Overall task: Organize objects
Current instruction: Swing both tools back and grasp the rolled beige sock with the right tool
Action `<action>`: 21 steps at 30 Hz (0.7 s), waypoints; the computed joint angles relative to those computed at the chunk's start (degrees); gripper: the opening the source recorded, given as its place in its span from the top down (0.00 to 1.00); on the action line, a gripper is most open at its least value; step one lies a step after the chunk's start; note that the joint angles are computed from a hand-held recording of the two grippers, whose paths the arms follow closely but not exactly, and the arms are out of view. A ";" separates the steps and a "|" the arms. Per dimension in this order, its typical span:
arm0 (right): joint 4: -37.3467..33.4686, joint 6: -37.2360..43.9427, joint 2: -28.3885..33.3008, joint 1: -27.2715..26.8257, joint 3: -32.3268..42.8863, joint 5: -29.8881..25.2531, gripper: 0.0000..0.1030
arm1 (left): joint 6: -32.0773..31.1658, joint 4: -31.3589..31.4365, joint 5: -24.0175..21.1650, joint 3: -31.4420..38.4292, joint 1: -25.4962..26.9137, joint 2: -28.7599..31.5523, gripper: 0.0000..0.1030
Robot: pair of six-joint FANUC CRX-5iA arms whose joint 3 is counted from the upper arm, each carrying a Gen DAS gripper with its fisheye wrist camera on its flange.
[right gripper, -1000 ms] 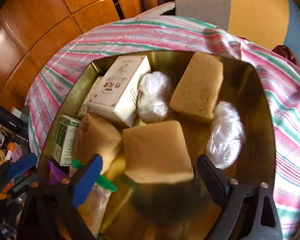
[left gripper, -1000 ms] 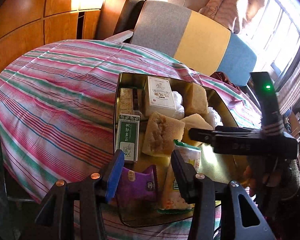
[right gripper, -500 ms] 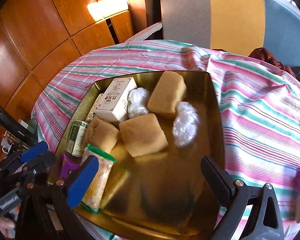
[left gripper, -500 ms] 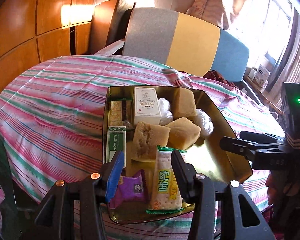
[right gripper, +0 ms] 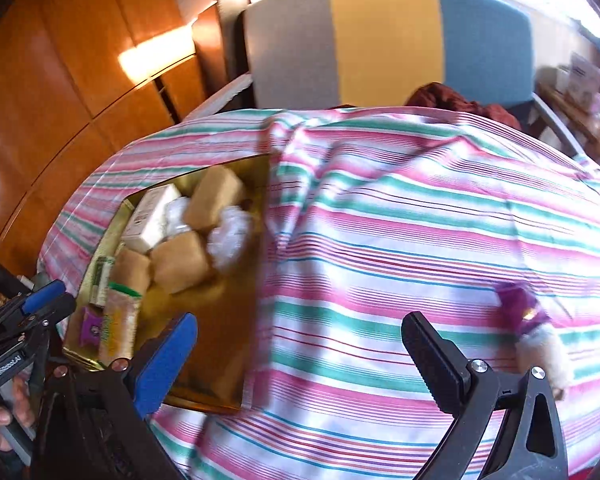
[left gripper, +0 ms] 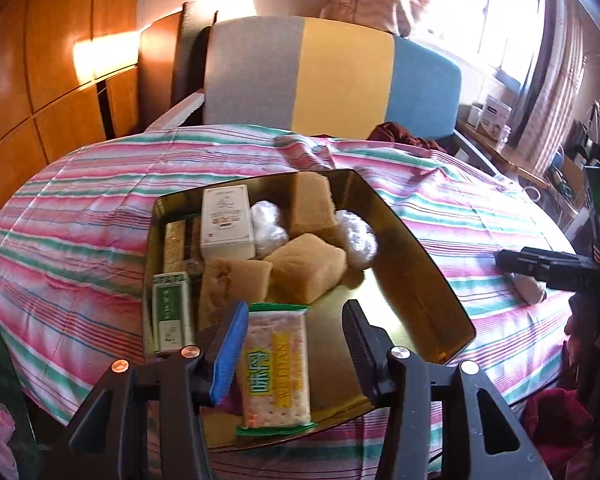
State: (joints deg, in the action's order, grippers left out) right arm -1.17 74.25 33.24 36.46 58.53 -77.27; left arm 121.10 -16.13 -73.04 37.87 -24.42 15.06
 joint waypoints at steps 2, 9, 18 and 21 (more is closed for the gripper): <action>1.38 -1.03 -1.27 -1.38 -2.21 0.60 0.00 | -1.45 0.47 -0.40 1.92 -0.47 1.47 0.52; 4.60 -4.40 -2.85 -7.97 -5.03 0.29 0.00 | -6.85 3.08 -1.52 9.87 -2.36 7.41 0.52; 1.26 -13.94 -4.03 -17.10 -9.31 2.93 0.00 | -12.60 7.37 -5.44 22.46 -4.35 16.69 0.52; -1.70 -14.50 -3.10 -18.21 -7.75 1.85 0.00 | -13.71 9.72 -7.19 26.70 -4.42 19.89 0.52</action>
State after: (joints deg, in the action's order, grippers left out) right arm -2.87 59.75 30.13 18.25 50.78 -75.42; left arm 107.39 -6.41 -80.23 64.57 -28.84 34.95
